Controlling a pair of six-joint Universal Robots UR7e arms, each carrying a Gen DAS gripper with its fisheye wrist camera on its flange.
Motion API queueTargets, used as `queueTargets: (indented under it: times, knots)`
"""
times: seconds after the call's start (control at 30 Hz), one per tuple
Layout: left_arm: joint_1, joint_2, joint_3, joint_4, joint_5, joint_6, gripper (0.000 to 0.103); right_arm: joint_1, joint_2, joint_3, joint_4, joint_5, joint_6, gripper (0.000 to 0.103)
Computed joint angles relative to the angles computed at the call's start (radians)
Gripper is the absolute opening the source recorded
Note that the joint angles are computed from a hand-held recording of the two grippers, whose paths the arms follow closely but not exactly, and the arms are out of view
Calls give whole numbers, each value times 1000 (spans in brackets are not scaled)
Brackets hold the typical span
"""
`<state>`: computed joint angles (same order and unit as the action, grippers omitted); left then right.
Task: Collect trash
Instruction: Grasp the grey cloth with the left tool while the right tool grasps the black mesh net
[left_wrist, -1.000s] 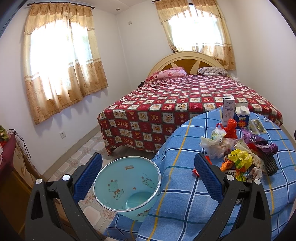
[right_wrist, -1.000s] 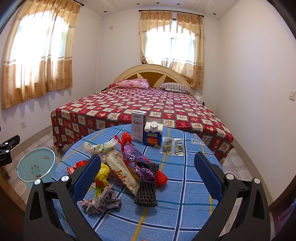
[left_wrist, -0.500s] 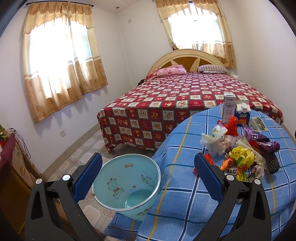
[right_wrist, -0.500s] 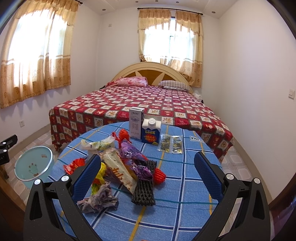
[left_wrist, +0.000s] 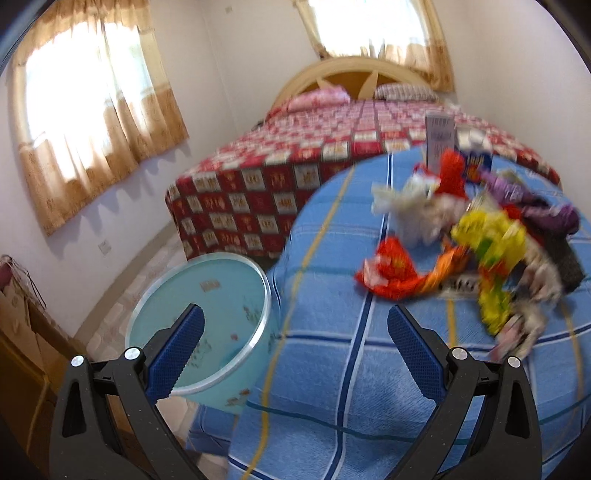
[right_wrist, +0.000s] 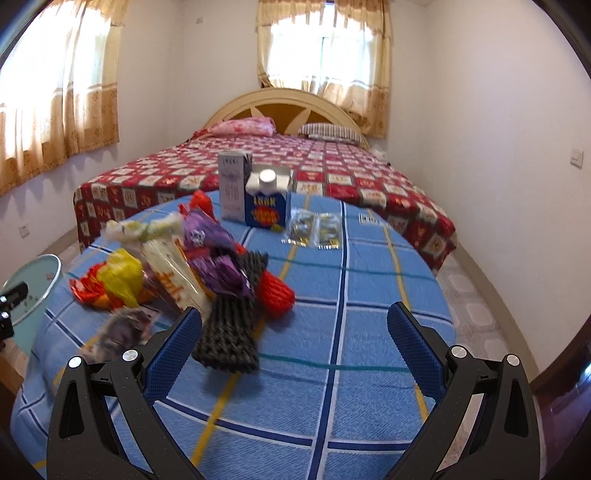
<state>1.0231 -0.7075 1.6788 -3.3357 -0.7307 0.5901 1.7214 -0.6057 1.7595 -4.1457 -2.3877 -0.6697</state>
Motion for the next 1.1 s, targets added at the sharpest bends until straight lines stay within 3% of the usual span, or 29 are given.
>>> queueTargets:
  times: [0.2, 0.47, 0.83, 0.93, 1.0, 1.1]
  knots:
    - [10, 23, -11, -2, 18, 0, 97, -29, -16, 18, 24, 51, 48, 97]
    - [9, 27, -15, 10, 25, -24, 97, -26, -11, -11, 41, 101, 39, 96]
    - [-30, -27, 97, 60, -88, -87, 97, -68, -63, 79, 228, 153, 170, 56]
    - [-33, -30, 105, 78, -118, -108, 97, -85, -89, 106, 276, 194, 208, 40]
    - [-36, -27, 109, 75, -121, -108, 97, -98, -108, 124, 313, 238, 231, 10]
    - [-36, -33, 113, 99, -134, -124, 97, -102, -123, 151, 303, 270, 235, 1]
